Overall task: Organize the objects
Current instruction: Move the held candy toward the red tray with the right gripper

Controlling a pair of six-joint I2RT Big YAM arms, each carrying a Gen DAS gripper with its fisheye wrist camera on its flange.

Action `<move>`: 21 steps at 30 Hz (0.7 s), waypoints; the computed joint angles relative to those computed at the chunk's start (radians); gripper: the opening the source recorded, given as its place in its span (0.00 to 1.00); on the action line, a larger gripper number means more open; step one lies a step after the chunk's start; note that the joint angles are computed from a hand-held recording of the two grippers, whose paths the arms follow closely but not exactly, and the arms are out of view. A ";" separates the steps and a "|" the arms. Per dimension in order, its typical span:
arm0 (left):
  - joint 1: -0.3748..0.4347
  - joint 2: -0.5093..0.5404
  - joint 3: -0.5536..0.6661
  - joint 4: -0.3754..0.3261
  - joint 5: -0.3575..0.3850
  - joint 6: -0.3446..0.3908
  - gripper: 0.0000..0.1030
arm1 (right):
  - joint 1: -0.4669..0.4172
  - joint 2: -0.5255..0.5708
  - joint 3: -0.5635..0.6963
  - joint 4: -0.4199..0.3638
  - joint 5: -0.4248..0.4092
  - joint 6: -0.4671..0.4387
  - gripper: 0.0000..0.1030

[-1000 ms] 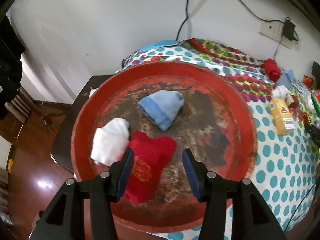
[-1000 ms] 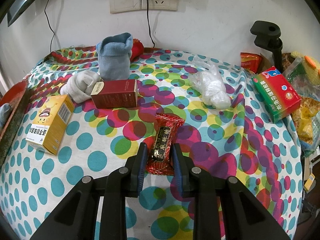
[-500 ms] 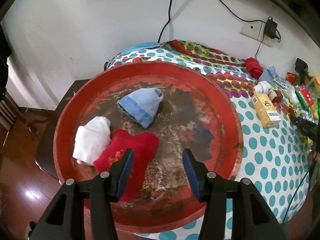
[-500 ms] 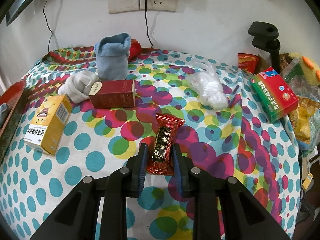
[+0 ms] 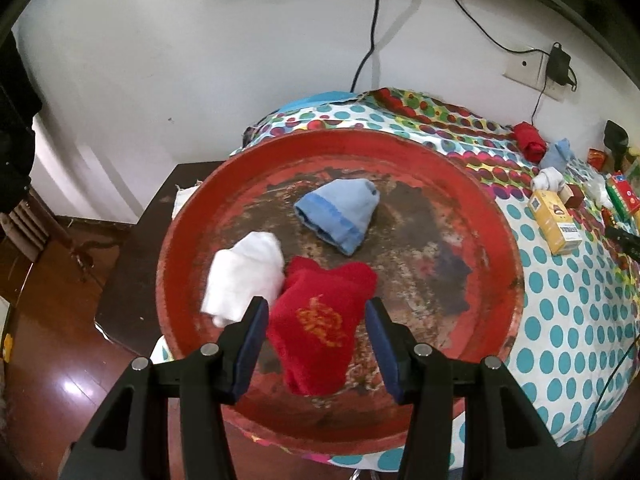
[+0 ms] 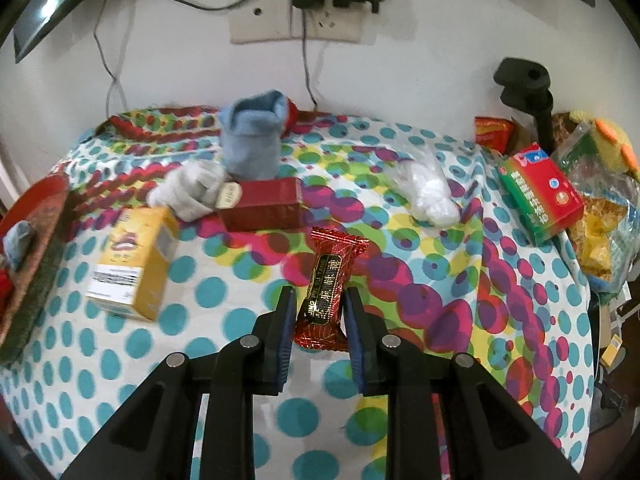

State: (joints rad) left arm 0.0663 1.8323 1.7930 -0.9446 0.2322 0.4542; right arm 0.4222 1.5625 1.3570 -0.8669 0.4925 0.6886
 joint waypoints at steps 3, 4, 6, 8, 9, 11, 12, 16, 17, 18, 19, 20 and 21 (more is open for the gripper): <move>0.008 0.005 0.010 -0.009 0.000 -0.003 0.50 | 0.024 0.006 0.029 -0.005 -0.001 0.002 0.22; 0.011 0.009 0.016 -0.016 0.004 -0.004 0.50 | 0.028 0.011 0.040 -0.005 -0.003 -0.005 0.22; 0.013 0.014 0.025 -0.027 0.000 -0.005 0.50 | 0.040 0.018 0.061 -0.008 -0.002 -0.022 0.22; 0.015 0.013 0.025 -0.025 -0.002 -0.003 0.50 | 0.057 0.038 0.095 -0.011 -0.004 -0.031 0.22; 0.017 0.012 0.025 -0.024 -0.001 -0.002 0.50 | 0.061 0.041 0.105 -0.004 -0.010 -0.040 0.22; 0.022 0.013 0.030 -0.029 0.008 -0.005 0.50 | 0.077 0.050 0.125 -0.001 -0.014 -0.049 0.22; 0.024 0.014 0.032 -0.030 0.009 -0.007 0.50 | 0.085 0.064 0.149 -0.008 -0.015 -0.054 0.22; 0.034 0.019 0.043 -0.037 0.015 -0.012 0.50 | 0.109 0.090 0.206 -0.023 -0.032 -0.081 0.22; 0.036 0.020 0.045 -0.038 0.016 -0.015 0.50 | 0.116 0.092 0.210 -0.020 -0.037 -0.088 0.22; 0.037 0.023 0.050 -0.042 0.017 -0.015 0.50 | 0.122 0.106 0.230 -0.024 -0.044 -0.094 0.22; 0.040 0.026 0.055 -0.047 0.020 -0.016 0.50 | 0.130 0.116 0.246 -0.030 -0.050 -0.101 0.22; 0.042 0.029 0.060 -0.053 0.023 -0.016 0.50 | 0.144 0.142 0.282 -0.042 -0.048 -0.102 0.22; 0.045 0.032 0.062 -0.056 0.021 -0.016 0.50 | 0.153 0.160 0.306 -0.051 -0.055 -0.116 0.22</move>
